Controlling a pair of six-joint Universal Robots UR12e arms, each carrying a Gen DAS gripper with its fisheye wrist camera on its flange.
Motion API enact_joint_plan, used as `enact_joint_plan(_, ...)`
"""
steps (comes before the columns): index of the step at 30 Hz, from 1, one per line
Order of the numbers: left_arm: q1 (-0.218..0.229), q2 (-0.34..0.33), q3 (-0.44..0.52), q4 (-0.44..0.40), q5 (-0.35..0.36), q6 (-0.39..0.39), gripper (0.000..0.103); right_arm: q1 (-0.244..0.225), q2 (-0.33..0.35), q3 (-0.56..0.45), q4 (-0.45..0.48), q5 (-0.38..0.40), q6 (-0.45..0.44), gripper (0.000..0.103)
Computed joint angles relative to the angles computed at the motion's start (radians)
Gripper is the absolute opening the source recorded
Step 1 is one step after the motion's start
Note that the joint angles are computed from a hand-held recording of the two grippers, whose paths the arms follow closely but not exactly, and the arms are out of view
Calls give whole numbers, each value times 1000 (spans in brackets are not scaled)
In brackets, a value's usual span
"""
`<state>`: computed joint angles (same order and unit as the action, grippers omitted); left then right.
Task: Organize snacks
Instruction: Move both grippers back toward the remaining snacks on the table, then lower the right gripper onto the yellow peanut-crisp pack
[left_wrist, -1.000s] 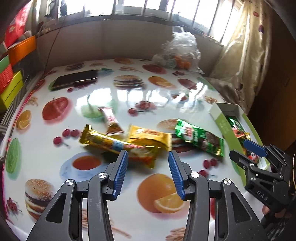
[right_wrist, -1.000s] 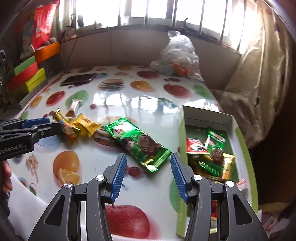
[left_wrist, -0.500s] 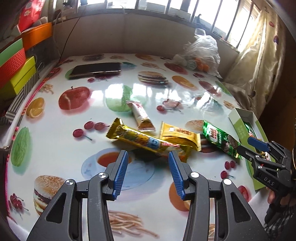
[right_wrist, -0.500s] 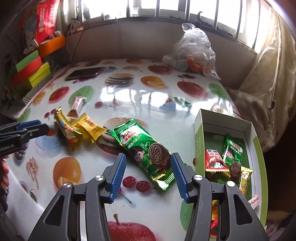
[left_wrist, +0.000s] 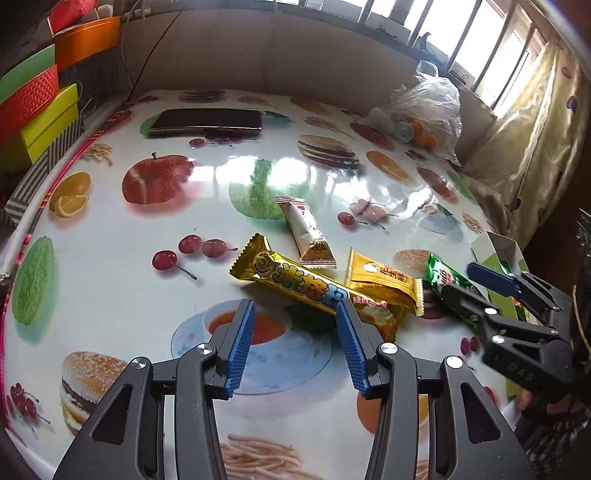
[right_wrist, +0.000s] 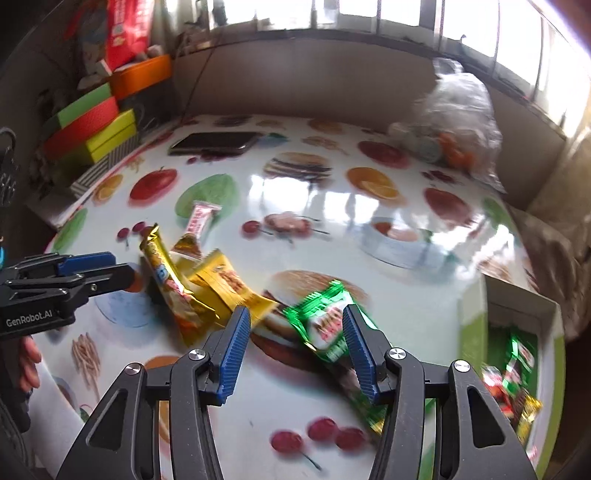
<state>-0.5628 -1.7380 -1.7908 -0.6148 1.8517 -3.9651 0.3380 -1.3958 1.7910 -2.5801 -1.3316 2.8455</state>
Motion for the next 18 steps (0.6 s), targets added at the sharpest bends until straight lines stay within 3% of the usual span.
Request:
enact_joint_plan(8, 12, 3, -7, -1, -11, -13, 47, 31, 55, -52, 42, 6, -65, 52)
enact_joint_plan(18, 22, 7, -13, 4, -20, -25, 47, 45, 73, -77, 115, 52, -107, 52)
